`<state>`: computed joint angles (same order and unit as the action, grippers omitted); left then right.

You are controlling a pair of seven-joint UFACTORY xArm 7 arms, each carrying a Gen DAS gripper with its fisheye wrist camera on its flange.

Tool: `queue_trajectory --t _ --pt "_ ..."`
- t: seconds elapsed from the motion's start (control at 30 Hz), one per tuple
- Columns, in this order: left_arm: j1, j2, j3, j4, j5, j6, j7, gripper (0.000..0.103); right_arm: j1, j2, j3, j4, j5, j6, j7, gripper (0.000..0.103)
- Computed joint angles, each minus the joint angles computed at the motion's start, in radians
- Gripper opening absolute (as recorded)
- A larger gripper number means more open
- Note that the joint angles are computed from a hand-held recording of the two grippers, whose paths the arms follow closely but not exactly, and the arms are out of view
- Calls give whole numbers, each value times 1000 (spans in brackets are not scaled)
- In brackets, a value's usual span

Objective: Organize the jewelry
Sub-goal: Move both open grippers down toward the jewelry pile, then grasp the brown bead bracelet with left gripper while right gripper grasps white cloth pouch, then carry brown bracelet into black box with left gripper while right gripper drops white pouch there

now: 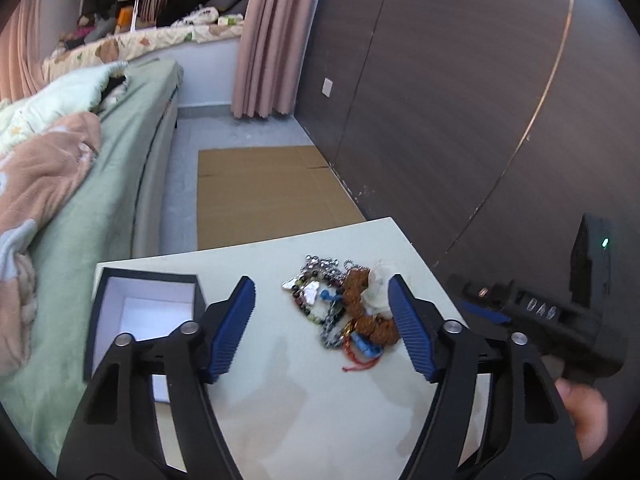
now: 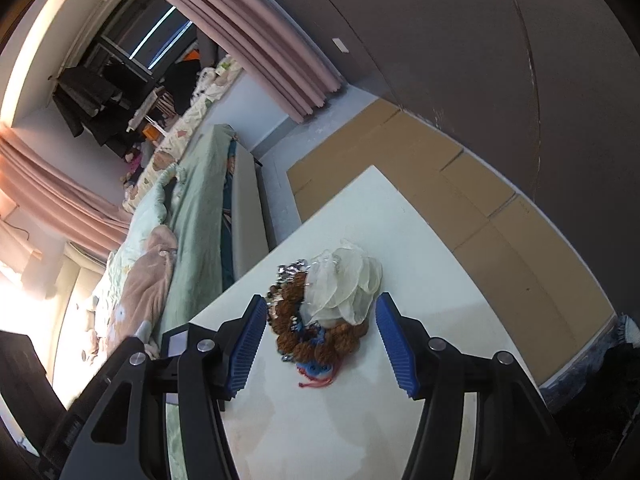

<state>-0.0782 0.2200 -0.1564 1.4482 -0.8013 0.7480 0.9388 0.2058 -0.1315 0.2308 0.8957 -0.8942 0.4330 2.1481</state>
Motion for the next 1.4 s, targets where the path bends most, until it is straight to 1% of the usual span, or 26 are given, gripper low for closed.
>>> queue_trajectory --t 0.17,0.23,0.3,0.37,0.4,0.43,0.47,0.5,0.53,0.6,0.67,0.77,0.83,0.87,0.93,1.0,1.07,1.1,1.13,1.17,1.2,1.23,1.33,1.37,1.4 --pt "-24 78 -8 98 72 28 -116 67 -12 72 -41 20 45 -75 -45 55" --pt "-27 105 -16 126 94 40 -146 66 -8 107 -60 36 58 -107 -63 49" --pt "-31 125 -23 135 114 31 -165 64 -3 151 -84 62 76 -130 -92 48" --pt "-24 143 -33 142 114 35 -170 64 10 186 -108 80 118 -144 -136 45" --pt "-20 153 -37 144 113 39 -174 63 17 196 -119 81 142 -154 -158 38" --pt "-19 163 -39 147 118 41 -181 62 21 213 -128 82 177 -172 -189 26" --pt "-17 172 -40 154 124 47 -188 62 31 219 -137 84 199 -167 -209 15" --pt "-16 184 -42 164 130 56 -195 62 30 215 -130 83 185 -149 -186 2" --pt "-13 188 -46 165 132 61 -196 61 63 200 -166 75 132 -145 -122 2" --pt "-15 195 -50 163 143 64 -202 62 65 167 -182 55 6 -169 9 1" --pt "-16 197 -55 155 147 68 -203 62 56 125 -168 41 -96 -148 126 1" --pt "-23 198 -60 141 160 74 -200 62 31 58 -119 18 -152 -86 205 1" --pt "-27 194 -61 128 166 81 -199 62 8 7 -87 -11 -184 -66 248 1" --pt "-31 191 -61 117 170 79 -198 61 -3 -15 -71 -24 -190 -59 263 1" --pt "-38 183 -62 100 175 71 -199 57 -22 -54 -41 -49 -182 -43 275 1" --pt "-48 178 -62 87 184 56 -199 57 -38 -98 -13 -83 -168 -31 285 2" --pt "-62 180 -58 82 203 50 -216 53 -58 -131 16 -104 -166 -32 301 2" --pt "-71 184 -53 83 221 51 -236 50 -66 -144 29 -112 -160 -29 301 2" --pt "-76 187 -49 84 236 49 -251 41 -74 -157 39 -119 -155 -28 298 2" --pt "-83 192 -46 85 250 47 -269 36 -84 -171 49 -124 -152 -27 295 2" --pt "-76 195 -52 88 242 57 -272 28 -94 -181 58 -130 -149 -29 292 2" --pt "-71 200 -56 95 236 66 -276 26 -103 -183 68 -130 -146 -33 290 2" --pt "-72 180 -62 67 236 38 -261 24 -129 -186 89 -134 -151 -62 293 2" --pt "-68 172 -66 58 223 37 -260 22 -136 -185 95 -134 -155 -73 293 2" --pt "-61 168 -68 56 209 43 -257 18 -143 -181 102 -132 -159 -78 296 2"
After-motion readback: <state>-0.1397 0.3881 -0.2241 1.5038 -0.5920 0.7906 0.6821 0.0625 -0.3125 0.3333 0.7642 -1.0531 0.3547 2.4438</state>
